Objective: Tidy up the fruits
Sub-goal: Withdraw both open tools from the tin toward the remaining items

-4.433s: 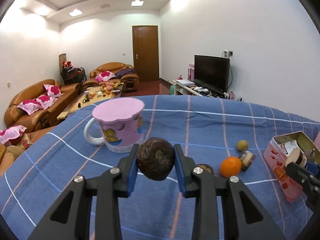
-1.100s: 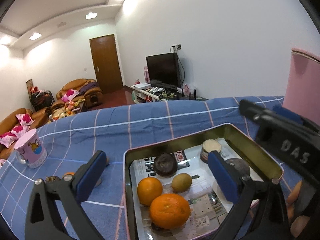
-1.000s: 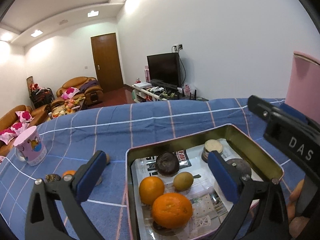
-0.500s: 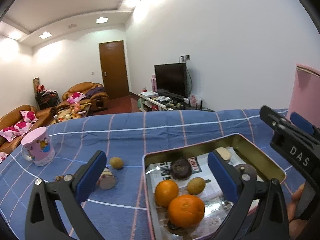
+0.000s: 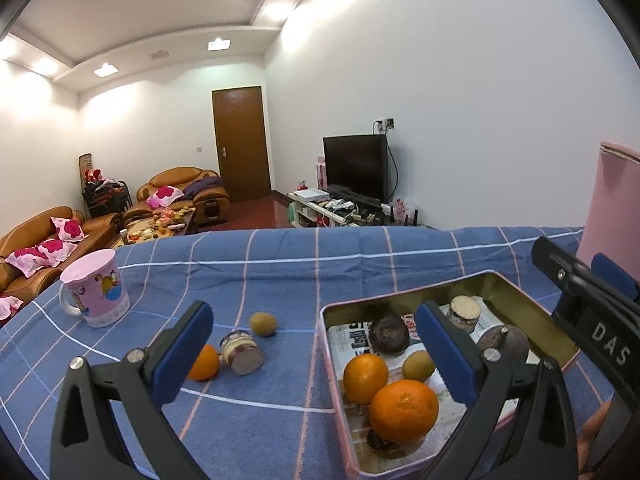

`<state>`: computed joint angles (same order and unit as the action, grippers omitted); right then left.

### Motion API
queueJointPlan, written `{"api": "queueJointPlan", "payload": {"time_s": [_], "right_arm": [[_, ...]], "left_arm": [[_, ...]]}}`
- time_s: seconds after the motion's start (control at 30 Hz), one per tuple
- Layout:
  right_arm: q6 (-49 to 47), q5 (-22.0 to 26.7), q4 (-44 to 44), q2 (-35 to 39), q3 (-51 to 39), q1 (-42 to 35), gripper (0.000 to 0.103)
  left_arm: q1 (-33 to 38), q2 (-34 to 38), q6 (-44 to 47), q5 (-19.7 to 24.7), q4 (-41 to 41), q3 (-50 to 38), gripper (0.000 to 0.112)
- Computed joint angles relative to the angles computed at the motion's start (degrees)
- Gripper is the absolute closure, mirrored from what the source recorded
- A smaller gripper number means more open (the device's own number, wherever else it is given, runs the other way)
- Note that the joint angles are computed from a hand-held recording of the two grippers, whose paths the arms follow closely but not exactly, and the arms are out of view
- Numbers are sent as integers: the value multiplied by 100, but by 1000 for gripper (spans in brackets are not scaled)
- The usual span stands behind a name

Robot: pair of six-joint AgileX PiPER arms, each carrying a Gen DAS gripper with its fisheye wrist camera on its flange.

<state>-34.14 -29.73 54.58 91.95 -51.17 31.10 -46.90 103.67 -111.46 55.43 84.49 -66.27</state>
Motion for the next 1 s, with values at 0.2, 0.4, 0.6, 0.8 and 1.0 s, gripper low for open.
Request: {"api": "queueJointPlan", "payload": {"time_s": [0.2, 0.4, 0.6, 0.8, 1.0], "right_arm": [[-405, -316, 536, -47, 54, 369, 18], [-889, -628, 1294, -18, -25, 709, 18], [-1170, -893, 1787, 140, -251, 1093, 18], [-1426, -1032, 2045, 394, -566, 1418, 18], [-1755, -1143, 2348, 711, -1005, 1778, 18]], "left_arm": [[50, -173, 35, -171, 6, 230, 9], [211, -410, 78, -404, -32, 532, 9], [477, -714, 42, -652, 82, 943, 9], [848, -979, 68, -869, 190, 1289, 9], [1358, -1290, 34, -1119, 336, 1663, 9]]}}
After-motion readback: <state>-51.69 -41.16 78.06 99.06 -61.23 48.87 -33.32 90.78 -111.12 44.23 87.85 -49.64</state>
